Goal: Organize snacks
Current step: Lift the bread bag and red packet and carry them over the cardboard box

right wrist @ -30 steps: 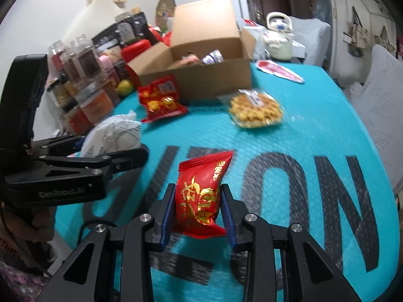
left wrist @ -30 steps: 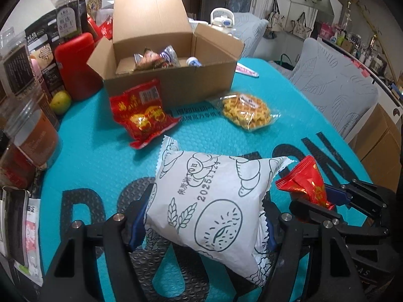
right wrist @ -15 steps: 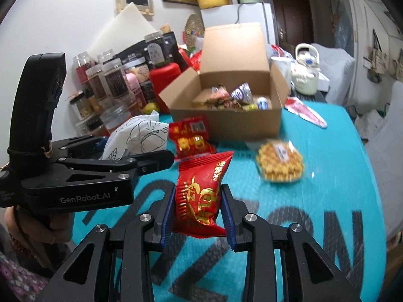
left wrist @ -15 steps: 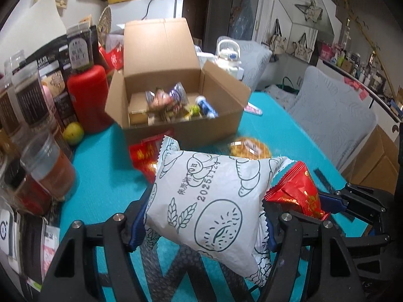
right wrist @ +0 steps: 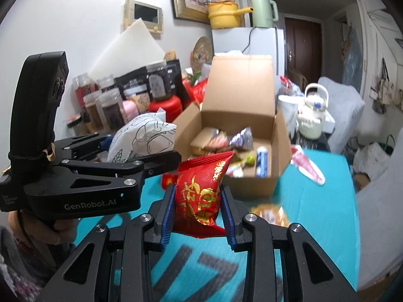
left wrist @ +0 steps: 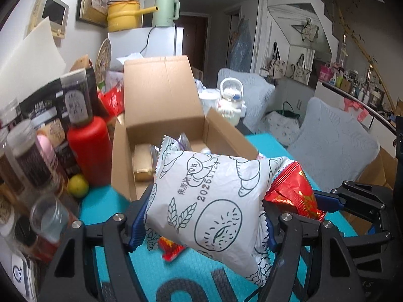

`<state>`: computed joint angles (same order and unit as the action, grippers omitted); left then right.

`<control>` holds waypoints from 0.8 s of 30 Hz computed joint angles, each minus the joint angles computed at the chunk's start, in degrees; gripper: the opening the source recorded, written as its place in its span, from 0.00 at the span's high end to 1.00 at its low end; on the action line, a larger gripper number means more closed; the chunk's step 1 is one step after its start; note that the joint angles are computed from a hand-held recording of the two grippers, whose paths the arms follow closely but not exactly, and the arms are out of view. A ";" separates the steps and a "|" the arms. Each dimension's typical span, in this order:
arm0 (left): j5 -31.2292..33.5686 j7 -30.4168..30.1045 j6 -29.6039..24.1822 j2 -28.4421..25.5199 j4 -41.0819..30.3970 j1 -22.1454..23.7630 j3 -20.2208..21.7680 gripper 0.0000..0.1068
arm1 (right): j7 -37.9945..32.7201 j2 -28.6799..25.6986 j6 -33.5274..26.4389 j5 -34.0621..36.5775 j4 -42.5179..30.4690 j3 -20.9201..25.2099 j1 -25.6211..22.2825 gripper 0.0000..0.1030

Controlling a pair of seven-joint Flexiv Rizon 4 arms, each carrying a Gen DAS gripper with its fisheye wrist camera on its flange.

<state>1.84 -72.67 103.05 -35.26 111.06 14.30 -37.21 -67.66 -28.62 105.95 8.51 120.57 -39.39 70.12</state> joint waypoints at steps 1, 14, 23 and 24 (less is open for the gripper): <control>-0.27 0.11 -0.17 -0.38 -1.26 -0.59 0.42 0.34 | -0.14 -0.11 -0.21 -0.46 -0.84 0.38 -1.02 0.67; -4.73 2.26 -2.08 -6.53 -16.15 -7.95 5.94 0.34 | 0.98 -4.57 -2.60 -7.51 -13.61 8.12 -15.68 0.67; -10.05 4.26 -5.45 -13.46 -29.28 -12.36 8.27 0.34 | 4.96 -10.78 -3.83 -11.05 -24.87 14.31 -26.03 0.67; -10.62 4.47 -5.81 -14.06 -30.58 -12.99 8.87 0.34 | 5.40 -11.43 -4.05 -11.52 -25.93 14.64 -26.78 0.67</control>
<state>-8.78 -68.20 97.25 -49.32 80.48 1.31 -28.35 -62.26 -40.05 101.90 -3.01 94.64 -24.75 43.34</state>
